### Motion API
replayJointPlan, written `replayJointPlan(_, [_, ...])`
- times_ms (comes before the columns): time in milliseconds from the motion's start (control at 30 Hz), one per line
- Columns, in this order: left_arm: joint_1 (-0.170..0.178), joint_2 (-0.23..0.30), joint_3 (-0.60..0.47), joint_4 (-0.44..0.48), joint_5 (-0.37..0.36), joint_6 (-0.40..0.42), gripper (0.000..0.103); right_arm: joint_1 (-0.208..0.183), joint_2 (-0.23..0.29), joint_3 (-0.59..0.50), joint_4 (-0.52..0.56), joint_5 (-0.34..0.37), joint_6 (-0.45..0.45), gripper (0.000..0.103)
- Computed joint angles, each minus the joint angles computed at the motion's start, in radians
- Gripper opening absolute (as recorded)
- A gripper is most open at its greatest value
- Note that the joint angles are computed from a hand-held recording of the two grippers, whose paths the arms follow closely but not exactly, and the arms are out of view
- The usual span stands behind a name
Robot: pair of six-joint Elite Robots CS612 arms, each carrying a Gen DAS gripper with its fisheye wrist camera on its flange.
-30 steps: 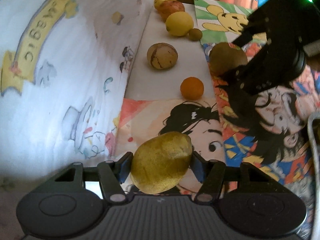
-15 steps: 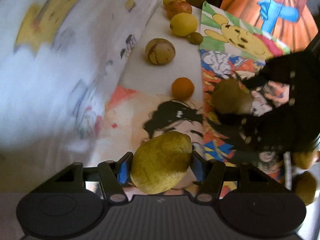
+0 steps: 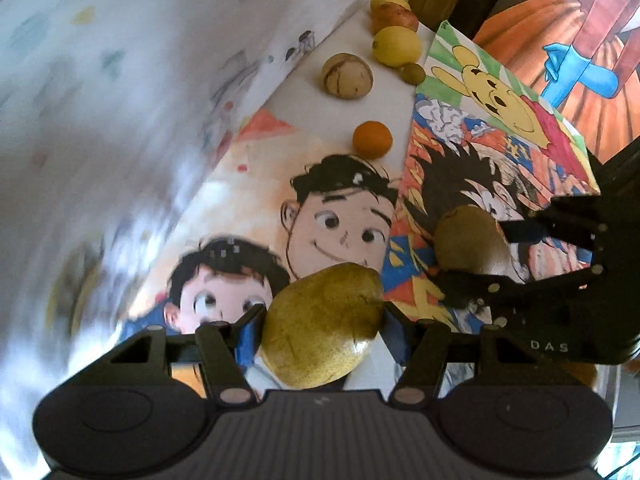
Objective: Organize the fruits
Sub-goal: 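Carry the kiwi with the right tool to the tray while the left carries the pear there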
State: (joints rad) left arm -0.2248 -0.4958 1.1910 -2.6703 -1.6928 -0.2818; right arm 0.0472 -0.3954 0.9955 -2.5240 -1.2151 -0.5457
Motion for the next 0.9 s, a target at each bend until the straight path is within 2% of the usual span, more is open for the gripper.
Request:
replayJointPlan(167, [-0.004,-0.044,0.092,-0.068,-0.034,-0.055,0.065,-0.021,-0.071,0.137,-0.109,0.07,0.088,0.056])
replayJointPlan(433, [-0.043,-0.123,0.221,-0.121,-0.03,-0.071,0.065,-0.071,-0.21,0.385,-0.333,0.076,0.25,0.056])
replayJointPlan(633, [-0.083,-0.144,0.251,-0.127,-0.055,-0.043,0.065,-0.117,-0.281,0.52,-0.421,0.031,0.326,0.056])
replayJointPlan(900, [-0.139,-0.139,0.252,-0.111,-0.103,-0.008,0.065,-0.162,-0.312,0.608,-0.42,-0.034,0.373,0.056])
